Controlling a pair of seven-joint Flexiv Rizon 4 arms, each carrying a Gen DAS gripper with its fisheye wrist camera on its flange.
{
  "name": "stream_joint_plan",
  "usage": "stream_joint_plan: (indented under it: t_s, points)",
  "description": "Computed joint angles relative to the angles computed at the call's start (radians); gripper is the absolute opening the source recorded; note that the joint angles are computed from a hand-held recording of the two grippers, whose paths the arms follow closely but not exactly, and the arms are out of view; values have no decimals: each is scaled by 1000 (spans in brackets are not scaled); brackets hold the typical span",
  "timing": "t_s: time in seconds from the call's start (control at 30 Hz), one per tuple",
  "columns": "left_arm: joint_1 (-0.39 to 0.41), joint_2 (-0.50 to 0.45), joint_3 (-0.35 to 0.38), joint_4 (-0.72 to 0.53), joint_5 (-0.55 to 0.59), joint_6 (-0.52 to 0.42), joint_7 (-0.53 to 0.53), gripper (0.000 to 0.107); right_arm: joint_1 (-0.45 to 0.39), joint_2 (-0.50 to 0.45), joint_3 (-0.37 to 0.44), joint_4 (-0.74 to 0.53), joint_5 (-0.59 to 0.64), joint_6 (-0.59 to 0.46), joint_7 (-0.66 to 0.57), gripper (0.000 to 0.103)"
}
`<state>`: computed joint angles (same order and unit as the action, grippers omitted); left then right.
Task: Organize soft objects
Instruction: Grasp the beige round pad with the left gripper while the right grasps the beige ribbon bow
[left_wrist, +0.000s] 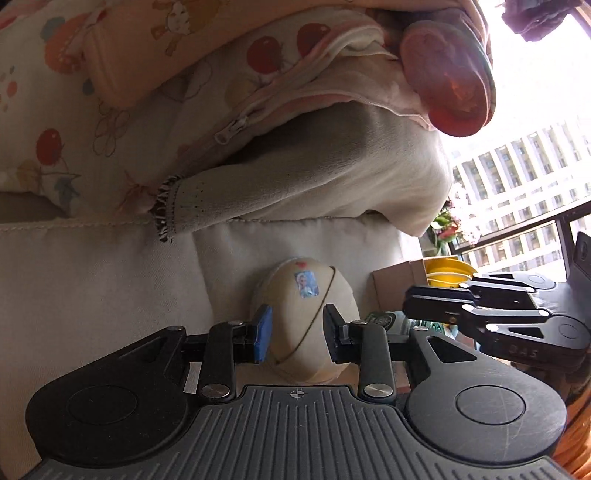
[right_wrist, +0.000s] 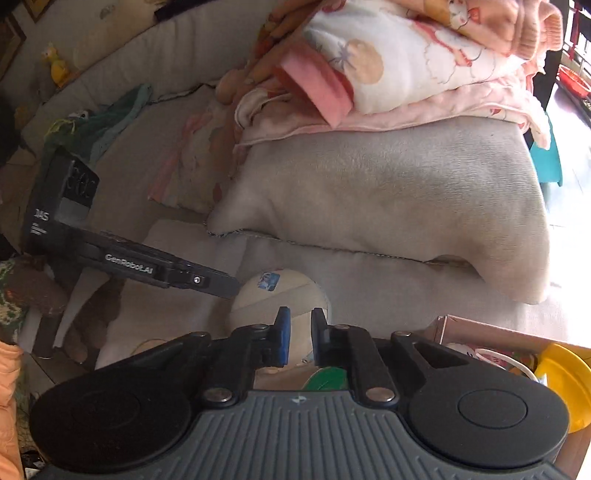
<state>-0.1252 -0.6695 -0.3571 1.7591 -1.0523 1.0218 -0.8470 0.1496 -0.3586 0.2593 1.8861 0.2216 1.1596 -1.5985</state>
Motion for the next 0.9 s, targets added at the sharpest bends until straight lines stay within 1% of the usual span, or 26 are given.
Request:
stream_joint_plan:
  t_s: [0.07,0.1,0.17,0.2,0.27,0.3,0.37,0.47,0.5,0.63,0.67,0.7,0.73,0.8,0.87,0.9]
  points:
    - [17,-21,-17,-4,-27,-18,28,34,45,-55,-38,-35,-66,-34,62,11]
    - [23,-28,-26,-4,-46,-21,46,35,49,-75,-42,-51,-79,-53,78,11]
    - [41,-47,-46,-11,-97,-37,92,36,41,-106,-35,-76,-82,-77,89,11]
    - [53,-51,-58,-9,-139,-38,130,38,37,-116,-32,-81,-83,-84,91,11]
    - [53,-66,-56,-25,-173,-60,150,42,22,-126,-20,-86,-73,-75,83,11]
    - [44,-71,-44,-34,-171,-61,142,42,13,-127,-12,-91,-66,-84,76,11]
    - [27,-79,-15,-51,-131,-70,110,42,17,-122,-19,-84,-71,-82,92,11]
    - [36,-79,-7,-54,-97,-112,109,42,8,-106,-12,-69,-68,-73,84,11]
    - [38,-80,-4,-57,-85,-124,103,42,16,-106,-21,-73,-83,-76,90,11]
    - [33,-97,7,-80,-41,-155,54,42,13,-107,-18,-92,-97,-138,69,11]
    - [30,-106,5,-90,-34,-160,41,48,15,-110,-18,-99,-98,-154,69,11]
    - [26,-115,-1,-100,-36,-149,40,48,24,-112,-24,-95,-101,-141,77,11]
    - [23,-122,-4,-109,-34,-143,35,50,21,-112,-19,-100,-94,-148,74,11]
    - [21,-125,-21,-107,-52,-115,55,59,4,-114,2,-112,-54,-154,51,11]
    - [23,-136,-39,-118,-65,-112,63,74,13,-111,-4,-104,-52,-141,54,11]
    - [24,-136,-46,-117,-73,-110,73,77,12,-110,-3,-104,-47,-139,52,11]
